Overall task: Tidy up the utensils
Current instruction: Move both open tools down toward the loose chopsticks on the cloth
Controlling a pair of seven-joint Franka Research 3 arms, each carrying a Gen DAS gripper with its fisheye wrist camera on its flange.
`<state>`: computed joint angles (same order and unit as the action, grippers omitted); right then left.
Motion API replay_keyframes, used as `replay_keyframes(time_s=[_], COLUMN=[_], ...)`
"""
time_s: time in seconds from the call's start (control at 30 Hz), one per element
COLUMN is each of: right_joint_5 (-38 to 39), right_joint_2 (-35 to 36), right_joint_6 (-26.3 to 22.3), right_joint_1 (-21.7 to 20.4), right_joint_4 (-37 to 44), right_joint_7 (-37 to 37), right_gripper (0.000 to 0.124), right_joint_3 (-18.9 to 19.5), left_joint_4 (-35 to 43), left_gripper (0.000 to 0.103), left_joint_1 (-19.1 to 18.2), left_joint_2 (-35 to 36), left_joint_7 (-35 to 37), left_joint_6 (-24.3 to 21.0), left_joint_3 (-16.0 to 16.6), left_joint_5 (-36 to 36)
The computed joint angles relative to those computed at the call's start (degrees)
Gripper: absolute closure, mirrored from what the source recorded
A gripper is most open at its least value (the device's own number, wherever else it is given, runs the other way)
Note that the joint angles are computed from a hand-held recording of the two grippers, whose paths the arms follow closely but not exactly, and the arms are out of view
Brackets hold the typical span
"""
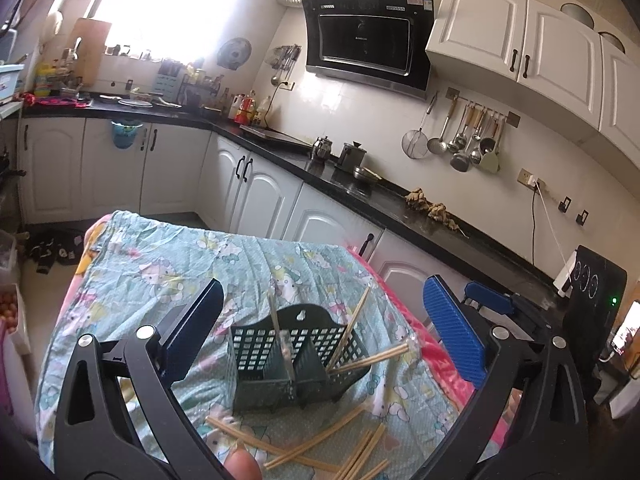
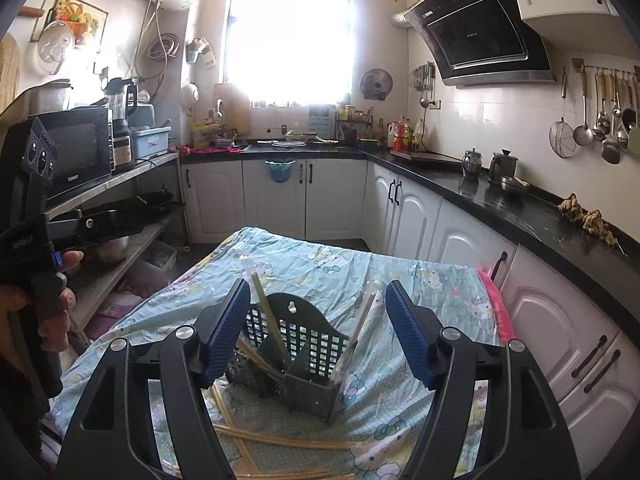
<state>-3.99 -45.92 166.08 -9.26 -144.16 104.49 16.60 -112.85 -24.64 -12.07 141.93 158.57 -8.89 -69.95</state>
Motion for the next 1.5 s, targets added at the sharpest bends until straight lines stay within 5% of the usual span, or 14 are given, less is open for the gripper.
replay_keyframes(time_s=[0.87, 1.5], right_joint_5=[1.8, 2.3], right_joint_2=[-5.6, -8.5], right_joint_6=[-4.2, -9.1], right_joint_1=[4.2, 9.8], right_joint_4=[-7.8, -14.2], right_joint_7=[2.9, 3.6], right_gripper=[0.056, 0.056], right_joint_3=[-0.4, -1.2], left_joint_4=[-14.0, -22.8], left_gripper=[0.011, 0.014], left_joint_1=[-1.9, -1.6], left_joint_2=[-7.3, -9.6], left_joint_7=[-3.4, -7.7], left_joint_6=[-1.8, -10.4], left_joint_3=[3.1, 4.2], left_joint_5=[1.8, 8.8])
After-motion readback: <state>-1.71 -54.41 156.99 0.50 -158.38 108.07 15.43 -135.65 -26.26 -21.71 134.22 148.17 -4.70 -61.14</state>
